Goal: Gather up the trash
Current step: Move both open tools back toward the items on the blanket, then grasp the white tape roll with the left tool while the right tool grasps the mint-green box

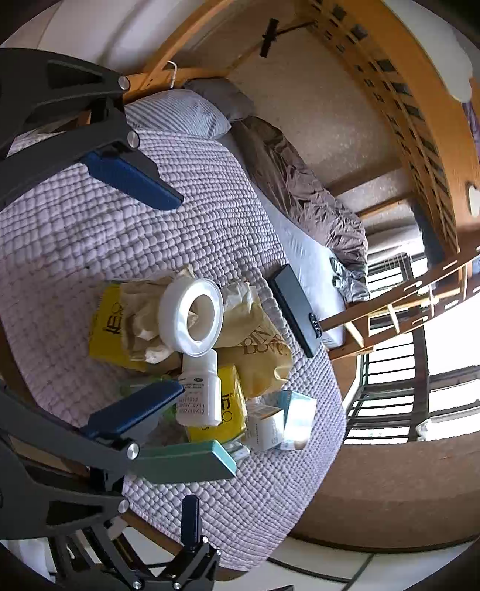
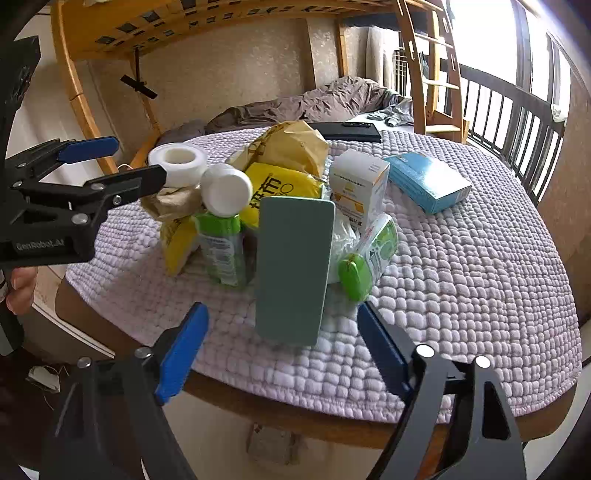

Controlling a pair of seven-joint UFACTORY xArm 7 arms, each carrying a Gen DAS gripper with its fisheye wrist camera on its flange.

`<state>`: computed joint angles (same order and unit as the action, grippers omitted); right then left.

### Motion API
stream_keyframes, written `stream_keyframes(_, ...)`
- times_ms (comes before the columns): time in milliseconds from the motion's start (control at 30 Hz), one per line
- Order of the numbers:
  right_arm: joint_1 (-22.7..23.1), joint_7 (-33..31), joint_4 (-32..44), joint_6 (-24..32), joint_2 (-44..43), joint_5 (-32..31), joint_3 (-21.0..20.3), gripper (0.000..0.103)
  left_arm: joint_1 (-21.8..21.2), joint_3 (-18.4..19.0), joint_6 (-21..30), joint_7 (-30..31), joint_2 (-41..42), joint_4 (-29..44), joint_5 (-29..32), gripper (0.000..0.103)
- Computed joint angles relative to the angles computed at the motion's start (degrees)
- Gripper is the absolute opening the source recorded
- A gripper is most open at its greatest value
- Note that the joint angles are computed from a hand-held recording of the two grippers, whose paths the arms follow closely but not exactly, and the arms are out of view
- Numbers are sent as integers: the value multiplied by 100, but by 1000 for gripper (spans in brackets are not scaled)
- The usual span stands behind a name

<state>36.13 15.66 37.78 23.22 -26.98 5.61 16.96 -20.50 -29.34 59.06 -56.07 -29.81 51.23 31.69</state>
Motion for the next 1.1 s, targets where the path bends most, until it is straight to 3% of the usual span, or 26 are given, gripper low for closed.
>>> stream_keyframes(167,-66,97,103,-47,200,-34,34,75,-5,165,-163,205,141,-17,-34,87)
stream_keyframes(233,-72,105,170,-81,317,-30,19,69,-1,220,-208,261,149,-39,-43,86)
stream_keyframes(300,-113,155,226,-99,406,-79,55,65,-6,265,-262,323,154,-59,-74,76)
stream_keyframes(367,-162,182,310,-117,523,-159,79,57,-6,319,-321,410,183,-64,-115,71)
stream_keyframes(433,-147,163,342,-128,569,-172,64,47,-30,375,-390,504,202,-78,-195,52)
stream_keyframes(500,-165,165,382,-170,636,-205,64,42,-22,395,-435,529,214,-86,-245,52)
stream_keyframes(800,-9,-42,309,-403,561,162,-160,42,50,365,-650,509,33,-164,-324,52)
stream_keyframes(1100,56,-245,263,-269,294,404,-284,42,152,264,-783,452,-315,-217,-469,52)
